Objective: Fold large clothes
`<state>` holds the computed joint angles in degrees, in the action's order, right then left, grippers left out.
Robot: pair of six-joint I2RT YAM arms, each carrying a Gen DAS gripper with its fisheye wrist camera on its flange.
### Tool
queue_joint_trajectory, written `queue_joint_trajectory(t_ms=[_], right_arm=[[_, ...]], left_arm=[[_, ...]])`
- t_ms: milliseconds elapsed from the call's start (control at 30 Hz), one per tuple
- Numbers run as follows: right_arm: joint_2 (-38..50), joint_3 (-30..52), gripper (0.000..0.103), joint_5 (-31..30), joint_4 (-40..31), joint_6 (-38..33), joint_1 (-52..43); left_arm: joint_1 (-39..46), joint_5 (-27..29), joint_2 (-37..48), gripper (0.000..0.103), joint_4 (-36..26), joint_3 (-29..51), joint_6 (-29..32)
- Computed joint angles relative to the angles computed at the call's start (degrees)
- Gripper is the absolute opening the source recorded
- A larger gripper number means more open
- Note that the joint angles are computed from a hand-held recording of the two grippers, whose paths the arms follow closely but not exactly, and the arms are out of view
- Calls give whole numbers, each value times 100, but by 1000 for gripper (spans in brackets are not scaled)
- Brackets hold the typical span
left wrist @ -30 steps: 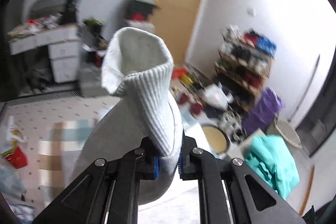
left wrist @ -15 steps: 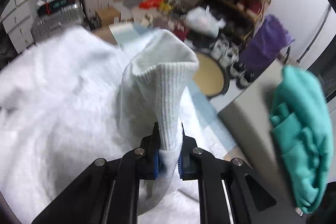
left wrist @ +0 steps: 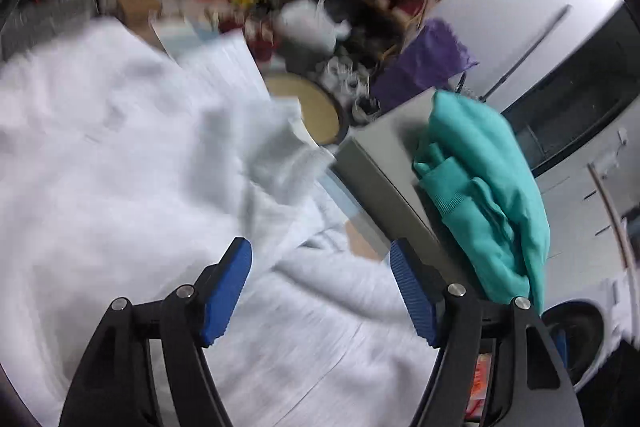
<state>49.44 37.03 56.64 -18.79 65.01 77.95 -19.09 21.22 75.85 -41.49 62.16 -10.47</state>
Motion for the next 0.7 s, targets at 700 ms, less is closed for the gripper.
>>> queue_joint_trajectory(t_ms=[700], right_arm=[[1587, 915, 103, -187, 8, -829, 118]], left_arm=[[2100, -2511, -2672, 70, -405, -2284, 164]])
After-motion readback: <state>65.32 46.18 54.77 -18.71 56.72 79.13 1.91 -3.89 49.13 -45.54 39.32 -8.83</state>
